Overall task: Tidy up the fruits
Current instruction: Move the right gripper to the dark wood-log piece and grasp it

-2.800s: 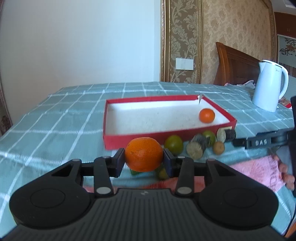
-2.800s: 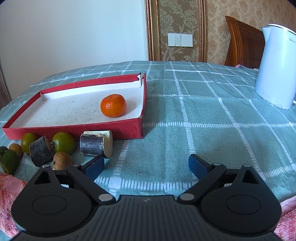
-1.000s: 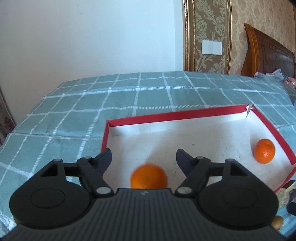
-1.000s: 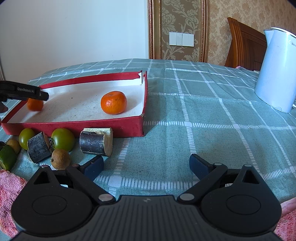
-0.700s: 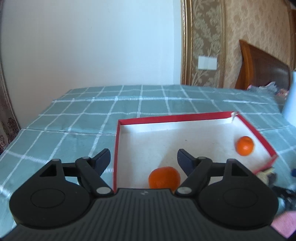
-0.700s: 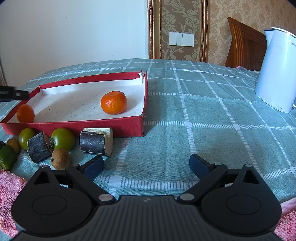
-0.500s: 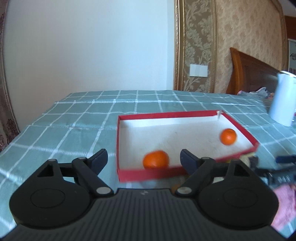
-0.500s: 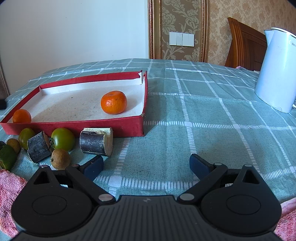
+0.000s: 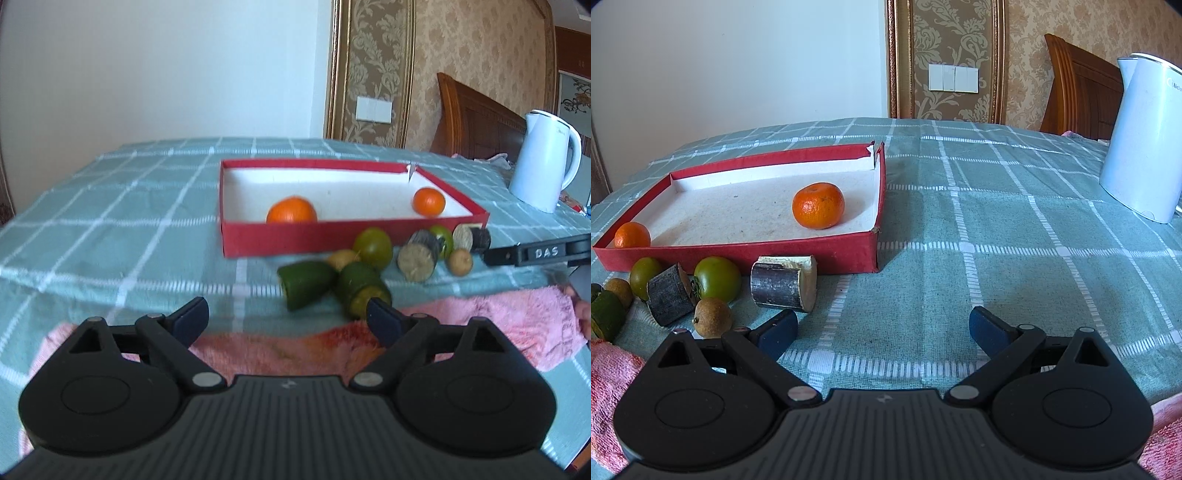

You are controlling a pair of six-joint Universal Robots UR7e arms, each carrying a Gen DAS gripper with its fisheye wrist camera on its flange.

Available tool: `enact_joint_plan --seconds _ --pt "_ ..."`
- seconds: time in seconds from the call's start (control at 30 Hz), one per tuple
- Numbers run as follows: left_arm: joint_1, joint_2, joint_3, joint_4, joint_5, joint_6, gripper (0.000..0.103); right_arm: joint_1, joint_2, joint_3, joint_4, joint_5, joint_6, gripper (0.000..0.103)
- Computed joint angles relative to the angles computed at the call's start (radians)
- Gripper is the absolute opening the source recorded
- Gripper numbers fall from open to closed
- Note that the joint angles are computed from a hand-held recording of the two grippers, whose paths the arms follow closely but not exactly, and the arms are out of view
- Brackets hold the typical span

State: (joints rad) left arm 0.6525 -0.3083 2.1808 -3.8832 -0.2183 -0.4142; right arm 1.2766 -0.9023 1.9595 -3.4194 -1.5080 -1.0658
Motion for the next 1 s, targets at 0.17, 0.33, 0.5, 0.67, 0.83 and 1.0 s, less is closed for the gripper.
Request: enact_joint_plan --seconds 0.17,0.33,0.5,0.67,0.83,1.0 --pt "0.017 0.01 -0.003 -0.08 -0.031 0.053 0.099 -0.01 -0.012 -0.001 0.026 0.023 0.012 0.1" --pt "0.023 -0.005 0.008 -0.039 -0.043 0.023 0.101 -0.02 -0.025 0.009 0.036 0.061 0.016 0.1" --pt "0.025 -0.009 0.01 -0.04 -0.053 0.032 0.103 -0.021 -0.034 0.026 0.053 0.094 0.019 0.1" --pt "0.028 -0.001 0.008 -0.104 -0.069 0.075 0.103 -0.008 -0.016 0.05 -0.016 0.112 -0.009 0.1" --pt "0.027 -0.001 0.01 -0.104 -0.07 0.074 0.103 0.018 0.018 0.052 -0.083 0.08 -0.04 0.098" --pt "0.026 0.002 0.012 -0.131 -0.076 0.087 0.103 0.039 0.048 0.053 -0.141 0.05 -0.071 0.081"
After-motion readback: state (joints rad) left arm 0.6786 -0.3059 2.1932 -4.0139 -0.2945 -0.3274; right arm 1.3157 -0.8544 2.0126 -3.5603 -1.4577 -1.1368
